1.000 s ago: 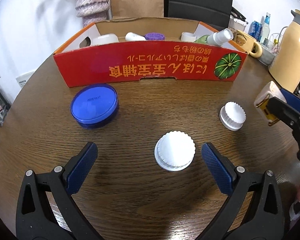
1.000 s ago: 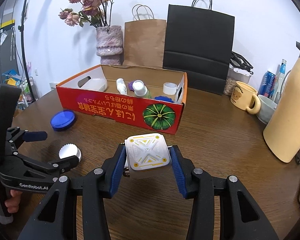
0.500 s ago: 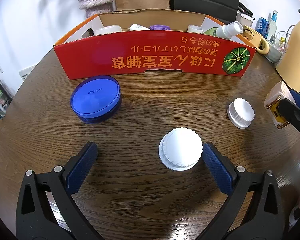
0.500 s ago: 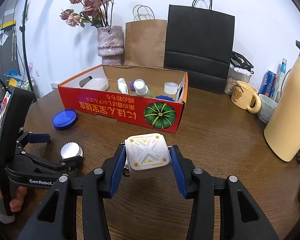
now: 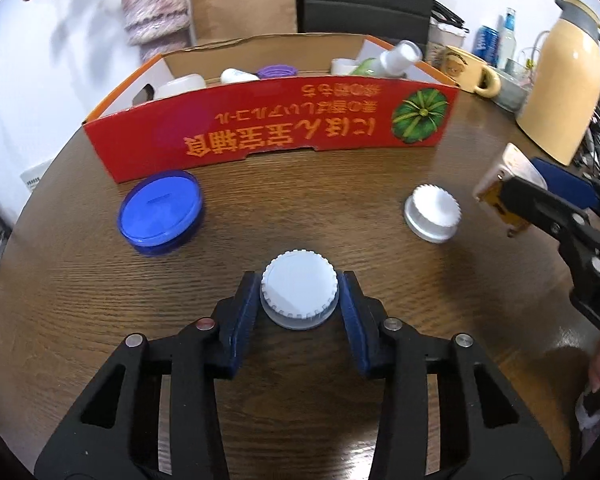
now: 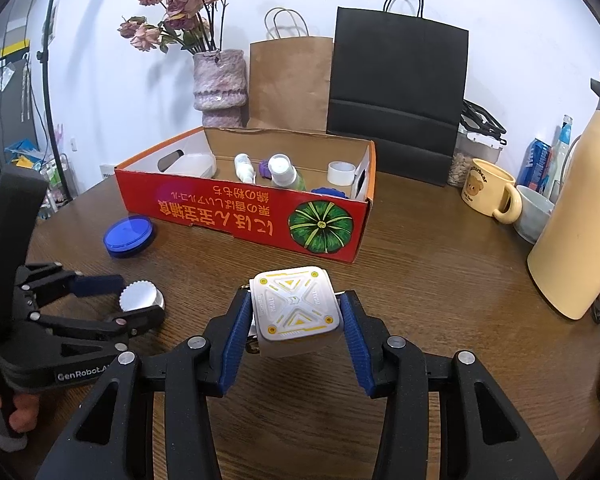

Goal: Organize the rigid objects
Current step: 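Grasp the white ridged cap with the left tool while the right holds the block, then carry the white cap with the left tool while the right carries the block over the box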

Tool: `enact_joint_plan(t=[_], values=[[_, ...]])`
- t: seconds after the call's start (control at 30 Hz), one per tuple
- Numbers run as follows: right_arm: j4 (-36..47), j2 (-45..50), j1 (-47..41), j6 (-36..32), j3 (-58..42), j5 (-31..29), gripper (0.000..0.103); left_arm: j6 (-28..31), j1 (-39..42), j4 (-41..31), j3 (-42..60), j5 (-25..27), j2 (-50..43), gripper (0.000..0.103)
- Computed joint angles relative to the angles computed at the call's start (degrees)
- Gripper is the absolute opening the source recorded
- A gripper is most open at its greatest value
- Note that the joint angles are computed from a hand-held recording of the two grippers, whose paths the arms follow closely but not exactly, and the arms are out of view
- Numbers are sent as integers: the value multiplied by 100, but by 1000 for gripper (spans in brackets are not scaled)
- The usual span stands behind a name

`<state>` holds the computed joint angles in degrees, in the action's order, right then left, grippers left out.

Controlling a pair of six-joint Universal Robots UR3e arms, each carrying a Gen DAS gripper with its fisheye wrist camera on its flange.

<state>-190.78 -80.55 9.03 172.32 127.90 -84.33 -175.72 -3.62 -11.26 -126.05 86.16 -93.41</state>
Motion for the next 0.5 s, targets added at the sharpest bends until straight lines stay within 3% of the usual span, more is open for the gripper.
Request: enact_joint_plan(t=[0.5], values=[[-153, -52, 125, 185, 29, -114, 50, -2, 209, 371, -301, -214, 563, 37]])
